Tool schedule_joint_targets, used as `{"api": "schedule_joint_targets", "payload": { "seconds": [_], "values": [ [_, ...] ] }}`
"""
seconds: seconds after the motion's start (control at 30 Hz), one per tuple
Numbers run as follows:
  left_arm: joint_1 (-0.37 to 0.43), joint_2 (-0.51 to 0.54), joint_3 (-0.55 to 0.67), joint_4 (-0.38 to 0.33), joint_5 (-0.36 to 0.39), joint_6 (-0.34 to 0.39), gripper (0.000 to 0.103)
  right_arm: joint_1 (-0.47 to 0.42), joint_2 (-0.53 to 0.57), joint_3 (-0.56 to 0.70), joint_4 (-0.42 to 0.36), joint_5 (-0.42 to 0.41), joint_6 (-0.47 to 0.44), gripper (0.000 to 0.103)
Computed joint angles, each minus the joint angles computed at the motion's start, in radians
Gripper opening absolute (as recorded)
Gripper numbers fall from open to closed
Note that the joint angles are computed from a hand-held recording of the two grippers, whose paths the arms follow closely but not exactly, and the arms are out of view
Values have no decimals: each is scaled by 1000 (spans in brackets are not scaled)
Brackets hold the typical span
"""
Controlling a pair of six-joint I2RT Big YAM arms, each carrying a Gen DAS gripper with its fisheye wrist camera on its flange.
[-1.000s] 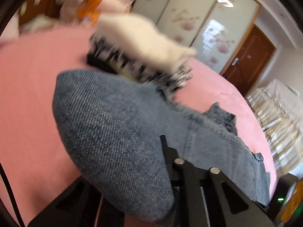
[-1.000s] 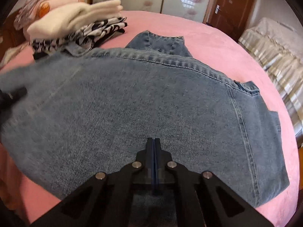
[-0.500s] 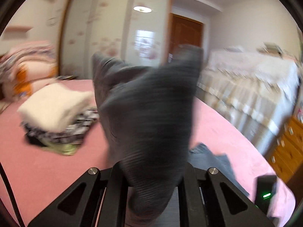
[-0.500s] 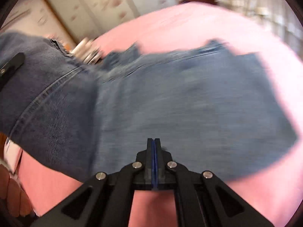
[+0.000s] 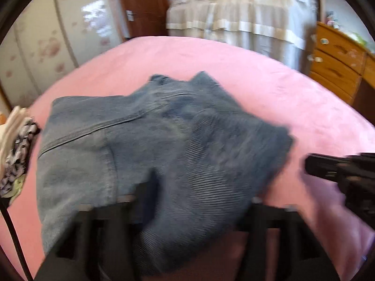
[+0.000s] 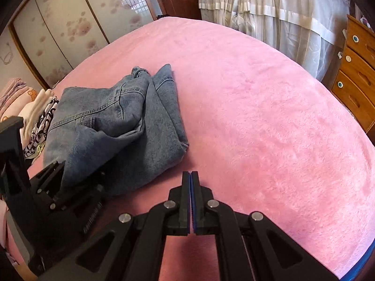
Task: Fold large clothes
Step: 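Release the left tool and lift both tools from the folded bundle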
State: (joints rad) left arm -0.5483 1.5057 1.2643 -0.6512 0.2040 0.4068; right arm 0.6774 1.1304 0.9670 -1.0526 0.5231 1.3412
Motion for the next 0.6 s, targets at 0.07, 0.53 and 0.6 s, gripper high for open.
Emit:
{"api": "schedule_joint_targets", "payload": {
  "seconds": [0.07, 0.53, 0.6],
  "values": [
    [19, -37, -5, -14, 60, 9, 83, -8, 2, 5, 17, -9, -25, 2],
    [246, -171, 13, -86, 83, -145, 97, -80, -74, 37, 183, -118, -200, 44],
    [275, -123, 42, -106, 48, -173, 97, -124, -66, 35, 231, -222, -215, 45]
  ]
}}
